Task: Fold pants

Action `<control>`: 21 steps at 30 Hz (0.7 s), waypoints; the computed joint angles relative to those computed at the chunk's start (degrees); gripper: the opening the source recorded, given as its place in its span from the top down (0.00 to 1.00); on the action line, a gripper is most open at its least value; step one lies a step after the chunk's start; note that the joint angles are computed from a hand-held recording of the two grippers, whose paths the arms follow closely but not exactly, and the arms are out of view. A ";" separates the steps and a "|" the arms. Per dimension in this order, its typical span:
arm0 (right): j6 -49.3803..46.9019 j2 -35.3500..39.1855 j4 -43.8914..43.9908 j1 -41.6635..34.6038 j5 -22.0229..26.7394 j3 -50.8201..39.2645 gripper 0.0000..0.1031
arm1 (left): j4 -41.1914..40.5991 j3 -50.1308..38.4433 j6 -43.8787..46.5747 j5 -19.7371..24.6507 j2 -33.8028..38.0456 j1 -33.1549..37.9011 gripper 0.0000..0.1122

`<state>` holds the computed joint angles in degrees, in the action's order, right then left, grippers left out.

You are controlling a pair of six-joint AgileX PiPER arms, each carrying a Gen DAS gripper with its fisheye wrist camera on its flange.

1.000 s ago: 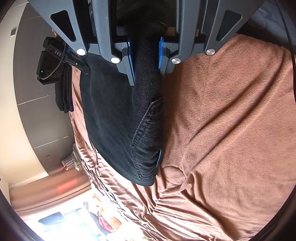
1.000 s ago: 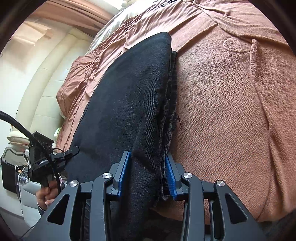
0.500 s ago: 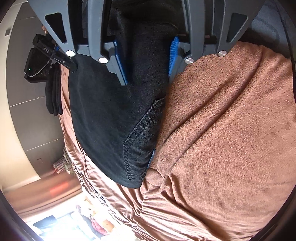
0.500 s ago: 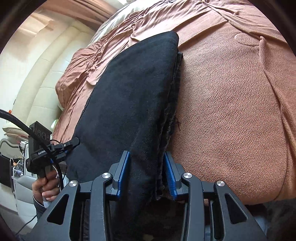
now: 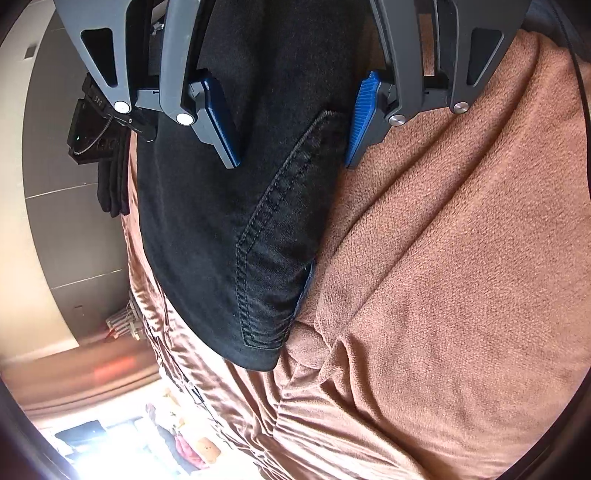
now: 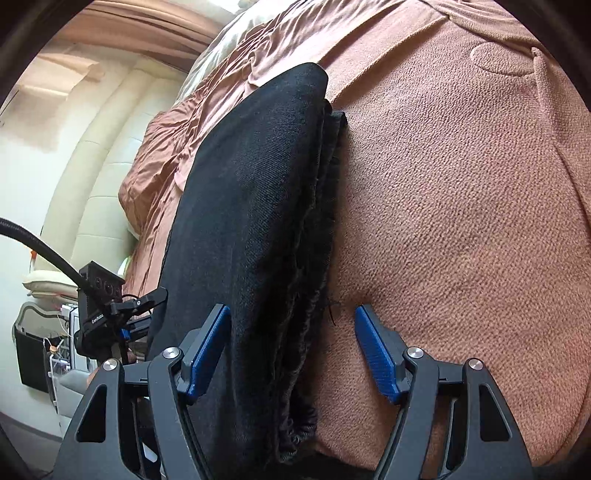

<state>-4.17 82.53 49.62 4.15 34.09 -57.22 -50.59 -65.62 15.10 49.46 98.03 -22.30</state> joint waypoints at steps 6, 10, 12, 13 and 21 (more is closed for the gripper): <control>-6.08 5.46 5.40 -1.80 1.49 -3.94 0.34 | 0.62 -3.50 -1.01 0.77 2.76 -0.33 0.46; -9.94 8.74 8.55 -2.14 2.10 -6.31 0.34 | 0.48 -4.79 -0.96 1.46 3.87 -0.11 0.46; -11.41 10.54 9.92 -2.13 2.43 -7.71 0.42 | 0.61 -5.30 -1.12 1.68 4.26 -0.06 0.46; -11.67 10.99 10.43 -2.18 2.63 -7.99 0.45 | 0.78 -5.91 -1.33 1.92 4.65 -0.05 0.46; -22.59 3.42 18.38 -5.20 2.98 0.67 0.72 | 1.21 -6.10 -1.48 2.08 4.46 -0.25 0.46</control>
<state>-26.76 85.96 68.00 -1.05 37.07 -56.55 -49.38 -71.71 13.62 51.54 102.49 -22.55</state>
